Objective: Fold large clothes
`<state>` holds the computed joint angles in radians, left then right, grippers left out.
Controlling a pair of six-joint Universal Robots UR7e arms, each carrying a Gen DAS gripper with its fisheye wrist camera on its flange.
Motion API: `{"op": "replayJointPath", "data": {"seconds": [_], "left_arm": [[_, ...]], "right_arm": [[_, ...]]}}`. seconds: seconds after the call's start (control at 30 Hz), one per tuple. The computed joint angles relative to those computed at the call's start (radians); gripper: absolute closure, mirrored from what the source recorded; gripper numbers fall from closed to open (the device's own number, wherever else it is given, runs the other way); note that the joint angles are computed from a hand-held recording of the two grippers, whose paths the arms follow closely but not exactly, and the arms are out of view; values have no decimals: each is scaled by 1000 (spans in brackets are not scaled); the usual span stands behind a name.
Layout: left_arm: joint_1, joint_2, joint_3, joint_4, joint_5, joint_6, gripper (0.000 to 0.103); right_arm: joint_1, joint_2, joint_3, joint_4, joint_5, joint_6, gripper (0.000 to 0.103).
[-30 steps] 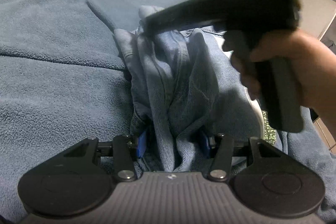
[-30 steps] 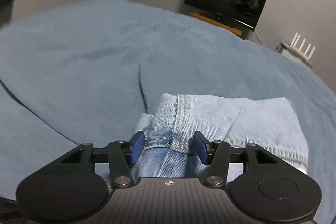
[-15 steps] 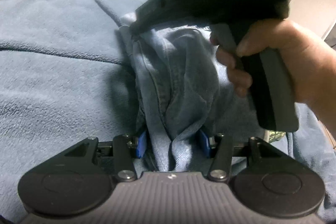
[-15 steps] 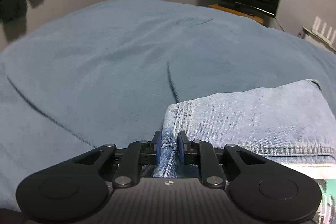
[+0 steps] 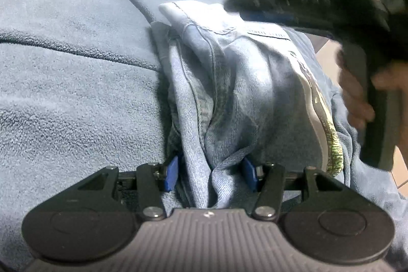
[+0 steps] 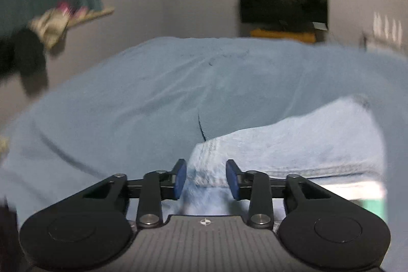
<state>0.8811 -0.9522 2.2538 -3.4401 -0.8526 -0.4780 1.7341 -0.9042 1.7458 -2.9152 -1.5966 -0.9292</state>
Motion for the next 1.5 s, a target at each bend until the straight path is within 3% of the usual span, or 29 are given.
{"op": "replayJointPath", "data": {"seconds": [0.07,0.13,0.3,0.43,0.5,0.6,0.7,0.83,0.93,1.0,1.07,1.17,1.27,1.3,1.33,1.43,1.5], "left_arm": [[-2,-1,6,-2,5,0,51],[-4,5,6,-5,6,-10,51],[-3,-12,13,19,18,-23,51],[3,-21,4,34,9,-36,48],[7,-24,3,29,-5,-35,46],[4,-22,-1,34,-2,-27,46],[6,-19,-12,43,-5,-30,46],[4,-10,-24,49,1,-31,46],[-4,-3,-13,26,14,-33,44],[2,17,-7,-56,27,25,44],[-24,50,-10,-160,79,120,41],[-53,121,-35,-338,147,325,31],[-51,150,-63,-300,180,312,26],[-43,149,-55,-295,168,287,25],[-33,150,-48,-318,146,263,23],[-3,130,-32,-330,82,192,22],[-1,122,-17,-347,64,171,22]], "right_arm": [[17,-8,9,35,-71,-70,83],[33,-3,12,78,-150,-100,87],[26,55,-30,138,-220,-28,99],[12,75,-75,201,-192,74,103],[8,58,-78,223,-164,70,102],[-21,-19,-36,235,-68,80,85],[-35,-103,46,194,-26,70,84],[-49,-156,86,223,-21,83,85],[-45,-128,95,177,-100,77,87],[-57,-104,83,163,-86,109,87],[-73,-88,49,213,-35,205,91],[-89,-72,17,267,12,293,95],[-110,-86,1,327,74,315,94],[-121,-106,7,337,106,320,88],[-130,-122,16,336,132,322,70],[-164,-219,110,238,211,249,36],[-180,-292,196,105,199,149,29]]}}
